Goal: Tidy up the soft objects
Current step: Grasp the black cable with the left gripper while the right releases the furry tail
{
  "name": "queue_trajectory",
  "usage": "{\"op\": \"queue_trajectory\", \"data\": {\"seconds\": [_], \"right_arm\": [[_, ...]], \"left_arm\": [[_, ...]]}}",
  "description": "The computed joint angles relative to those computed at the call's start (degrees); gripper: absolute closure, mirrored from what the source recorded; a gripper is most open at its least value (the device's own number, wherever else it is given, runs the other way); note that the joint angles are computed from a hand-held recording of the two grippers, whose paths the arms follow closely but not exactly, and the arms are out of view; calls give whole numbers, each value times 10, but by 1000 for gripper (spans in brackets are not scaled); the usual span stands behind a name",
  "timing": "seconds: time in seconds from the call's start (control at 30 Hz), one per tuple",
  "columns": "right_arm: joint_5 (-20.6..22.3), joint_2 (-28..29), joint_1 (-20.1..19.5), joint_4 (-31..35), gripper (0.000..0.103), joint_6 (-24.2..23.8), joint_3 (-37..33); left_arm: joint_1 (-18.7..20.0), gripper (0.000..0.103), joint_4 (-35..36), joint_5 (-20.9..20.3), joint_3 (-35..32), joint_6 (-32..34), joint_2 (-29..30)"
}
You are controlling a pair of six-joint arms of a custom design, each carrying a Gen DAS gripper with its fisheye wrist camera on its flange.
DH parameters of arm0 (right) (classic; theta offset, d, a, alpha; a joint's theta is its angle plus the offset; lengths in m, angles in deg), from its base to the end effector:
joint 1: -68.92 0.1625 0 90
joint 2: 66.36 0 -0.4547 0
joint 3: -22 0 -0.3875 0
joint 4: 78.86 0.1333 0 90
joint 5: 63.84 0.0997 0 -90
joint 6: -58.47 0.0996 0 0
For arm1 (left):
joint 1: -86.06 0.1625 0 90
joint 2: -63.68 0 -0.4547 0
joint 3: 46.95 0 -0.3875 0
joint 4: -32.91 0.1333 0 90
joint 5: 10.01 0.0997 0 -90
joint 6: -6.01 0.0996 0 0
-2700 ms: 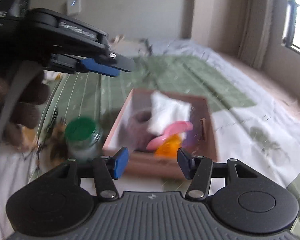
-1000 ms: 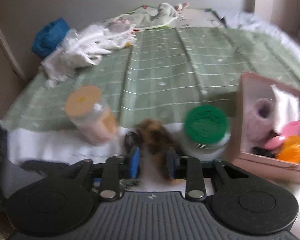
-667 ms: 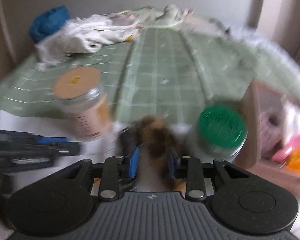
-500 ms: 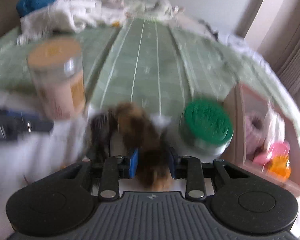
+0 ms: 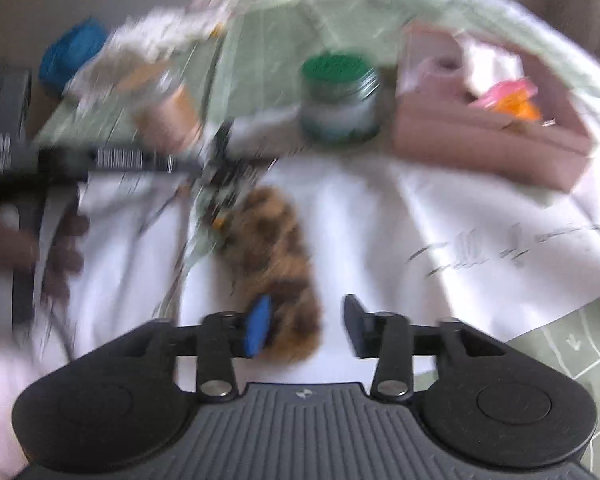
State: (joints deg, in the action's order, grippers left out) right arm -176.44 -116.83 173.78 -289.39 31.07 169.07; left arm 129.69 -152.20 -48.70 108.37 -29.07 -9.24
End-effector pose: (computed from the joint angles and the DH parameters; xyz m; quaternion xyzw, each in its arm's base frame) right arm 0.1876 -0.3364 0.0847 0.3079 -0.9095 0.1811 0.2127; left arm -0.0685 -0.3568 0.1743 0.0404 0.8962 -0.3563 0.2610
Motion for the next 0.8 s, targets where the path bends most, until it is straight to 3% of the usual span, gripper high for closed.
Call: {"op": "queue_trajectory", "data": {"seconds": [0.07, 0.17, 0.23, 0.3, 0.37, 0.4, 0.47, 0.57, 0.63, 0.73, 0.8], "right_arm": [[-8, 22, 1, -49, 47, -18, 7], [-49, 47, 8, -49, 47, -16, -3], [-56, 48, 3, -30, 45, -8, -4], [-63, 52, -2, -25, 37, 4, -7], [-57, 44, -11, -16, 30, 17, -6], [-52, 39, -14, -6, 28, 25, -7], [-39, 32, -22, 3, 24, 37, -5], [-24, 36, -27, 1, 13, 46, 1], [-30, 44, -23, 4, 6, 37, 0], [-91, 70, 12, 40, 0, 26, -21], [-125, 75, 31, 84, 0, 30, -39]], "left_arm": [[16, 71, 46, 9, -35, -23, 9], [50, 71, 72, -10, -89, -23, 34], [62, 70, 145, -7, -121, -37, 40], [64, 70, 191, 4, -140, -40, 54], [57, 71, 196, 17, -138, -23, 61], [53, 81, 184, 17, -130, -10, 59], [51, 84, 143, -8, -105, 20, 42], [27, 87, 139, -50, -50, 26, -29], [-11, 90, 212, -50, -23, -6, -103], [-78, 90, 333, -34, 5, -74, -244], [-118, 90, 391, -1, 19, -112, -337]]}}
